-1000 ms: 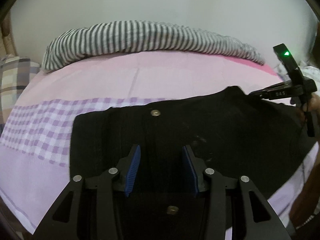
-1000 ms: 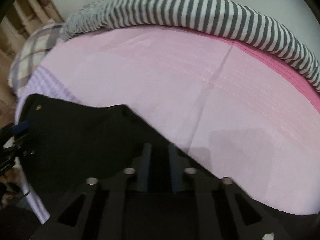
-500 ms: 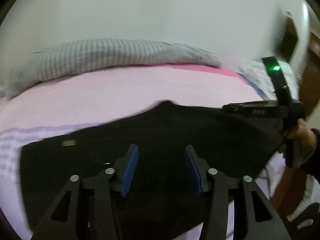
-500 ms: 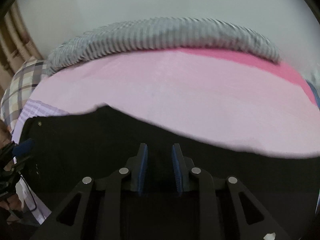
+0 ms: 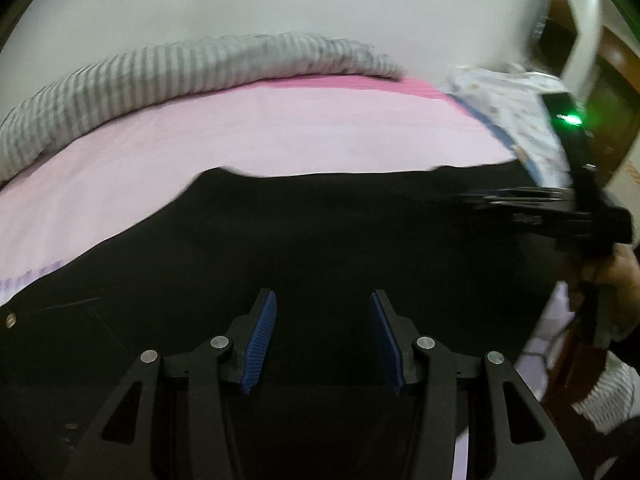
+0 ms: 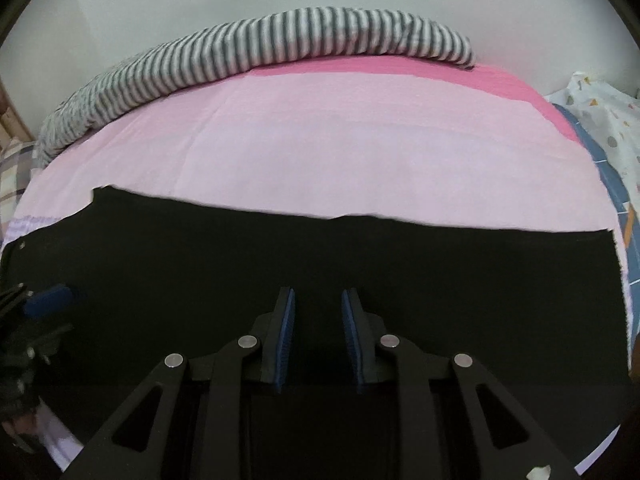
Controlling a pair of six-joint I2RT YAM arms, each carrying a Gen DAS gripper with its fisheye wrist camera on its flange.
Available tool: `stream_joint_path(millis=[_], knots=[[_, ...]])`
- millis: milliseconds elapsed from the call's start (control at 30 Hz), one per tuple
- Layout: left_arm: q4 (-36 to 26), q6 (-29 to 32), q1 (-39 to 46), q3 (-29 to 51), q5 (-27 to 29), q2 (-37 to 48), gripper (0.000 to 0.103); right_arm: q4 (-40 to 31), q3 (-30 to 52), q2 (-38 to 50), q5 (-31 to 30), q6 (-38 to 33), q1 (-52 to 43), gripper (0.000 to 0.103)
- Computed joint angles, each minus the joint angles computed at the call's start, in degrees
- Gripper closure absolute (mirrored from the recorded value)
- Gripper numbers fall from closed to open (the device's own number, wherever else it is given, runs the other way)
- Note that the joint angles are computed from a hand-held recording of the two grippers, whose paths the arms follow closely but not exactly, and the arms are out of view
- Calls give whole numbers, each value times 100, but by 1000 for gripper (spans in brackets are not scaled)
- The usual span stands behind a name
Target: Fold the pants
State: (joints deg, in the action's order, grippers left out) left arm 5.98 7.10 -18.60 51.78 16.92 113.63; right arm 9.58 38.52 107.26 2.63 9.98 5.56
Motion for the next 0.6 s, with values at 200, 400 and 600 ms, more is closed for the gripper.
stream_joint_path(millis=[200, 400, 600], knots=[[31, -101, 440, -40, 34, 151, 53, 178, -55, 54, -498, -261, -670, 95], [308, 90, 505, -314, -83, 68, 53, 272, -105, 65, -483, -304, -1050, 95], [176, -31, 367, -204, -317, 86, 53, 202, -91, 35, -439, -364, -1305, 95]])
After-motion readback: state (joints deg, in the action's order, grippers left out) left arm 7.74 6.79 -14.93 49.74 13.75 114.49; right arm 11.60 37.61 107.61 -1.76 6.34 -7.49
